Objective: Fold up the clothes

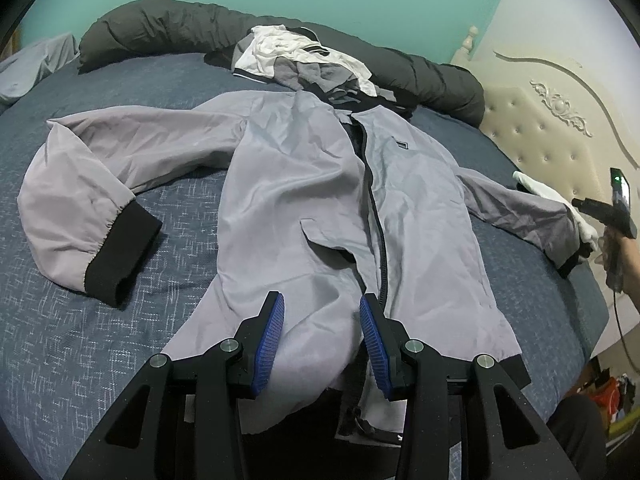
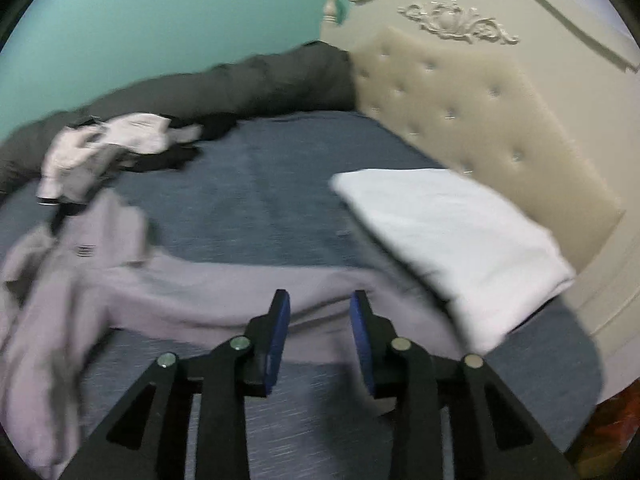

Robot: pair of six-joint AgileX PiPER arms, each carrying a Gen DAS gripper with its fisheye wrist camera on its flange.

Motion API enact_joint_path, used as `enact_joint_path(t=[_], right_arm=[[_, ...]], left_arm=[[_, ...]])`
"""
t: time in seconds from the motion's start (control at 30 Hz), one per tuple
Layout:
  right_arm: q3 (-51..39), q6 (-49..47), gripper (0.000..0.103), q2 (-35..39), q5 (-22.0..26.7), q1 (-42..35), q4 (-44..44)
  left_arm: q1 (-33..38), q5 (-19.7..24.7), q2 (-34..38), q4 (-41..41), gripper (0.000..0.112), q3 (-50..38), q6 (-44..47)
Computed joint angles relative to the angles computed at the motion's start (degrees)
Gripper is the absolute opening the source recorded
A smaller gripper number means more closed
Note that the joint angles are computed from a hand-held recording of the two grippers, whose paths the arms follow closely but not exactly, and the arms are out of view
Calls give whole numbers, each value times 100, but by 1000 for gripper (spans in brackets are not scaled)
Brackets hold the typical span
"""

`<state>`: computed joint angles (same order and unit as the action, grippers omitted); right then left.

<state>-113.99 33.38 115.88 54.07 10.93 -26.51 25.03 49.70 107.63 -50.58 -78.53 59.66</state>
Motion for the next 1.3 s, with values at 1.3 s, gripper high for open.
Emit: enact_joint_path(t=[1.3], right_arm=[[1616, -2632, 46, 910, -2508, 1373, 5969]], left_arm=[[686, 251, 609, 650, 62, -446, -681]])
